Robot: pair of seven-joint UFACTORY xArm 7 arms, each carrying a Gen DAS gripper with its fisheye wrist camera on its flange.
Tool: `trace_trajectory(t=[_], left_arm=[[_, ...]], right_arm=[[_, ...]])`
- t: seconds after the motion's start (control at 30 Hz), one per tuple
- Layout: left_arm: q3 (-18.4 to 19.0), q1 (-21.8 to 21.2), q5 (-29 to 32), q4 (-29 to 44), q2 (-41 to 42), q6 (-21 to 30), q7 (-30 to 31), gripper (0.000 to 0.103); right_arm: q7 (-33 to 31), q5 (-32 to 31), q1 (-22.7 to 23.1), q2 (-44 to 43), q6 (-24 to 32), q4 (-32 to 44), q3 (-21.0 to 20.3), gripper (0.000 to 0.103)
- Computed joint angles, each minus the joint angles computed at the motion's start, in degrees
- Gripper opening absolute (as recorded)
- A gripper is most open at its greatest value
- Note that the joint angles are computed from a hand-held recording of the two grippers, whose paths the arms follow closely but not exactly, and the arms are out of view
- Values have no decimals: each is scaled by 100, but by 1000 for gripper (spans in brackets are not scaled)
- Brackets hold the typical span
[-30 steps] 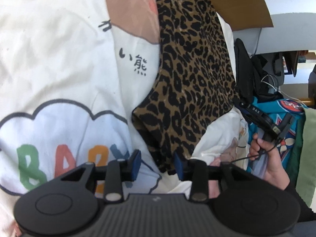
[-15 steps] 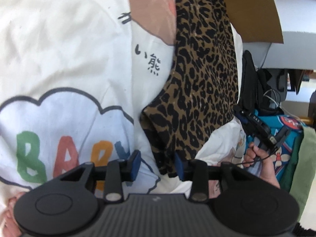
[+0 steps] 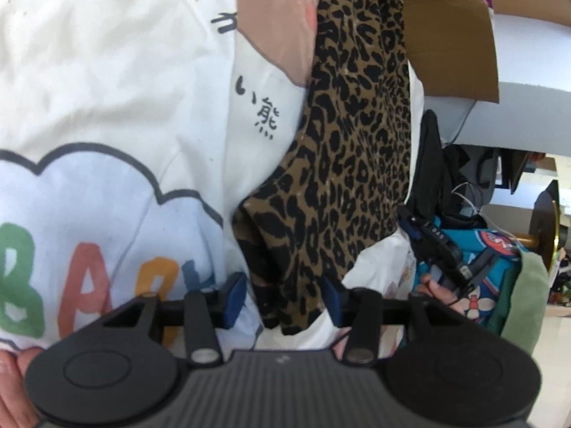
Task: Fold clothes
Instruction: 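Close the left gripper on the leopard skirt's side edge, then hold the skirt edge with the left gripper while the right gripper closes on the opposite edge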
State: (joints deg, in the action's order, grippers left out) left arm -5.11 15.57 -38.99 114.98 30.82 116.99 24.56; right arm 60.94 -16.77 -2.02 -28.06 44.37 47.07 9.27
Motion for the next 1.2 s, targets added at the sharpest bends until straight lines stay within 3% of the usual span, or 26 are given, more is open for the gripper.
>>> trace_trajectory(t=[0.57, 0.87, 0.97, 1.1, 1.2], left_arm=[[40, -16, -595, -954, -346, -404, 30, 52], [-12, 185, -864, -608, -30, 46, -218, 48], [-77, 239, -957, -472, 55, 182, -175, 38], [-94, 210, -895, -487, 29, 207, -67, 37], [-47, 163, -777, -596, -25, 182, -67, 10]], right_arm=[[-166, -7, 18, 44, 81, 62, 3, 32], [-148, -110, 58, 165, 271, 219, 23, 32], [-156, -147, 78, 177, 296, 233, 19, 32], [-180, -138, 100, 151, 273, 207, -12, 32], [-183, -86, 102, 114, 242, 180, -40, 32]])
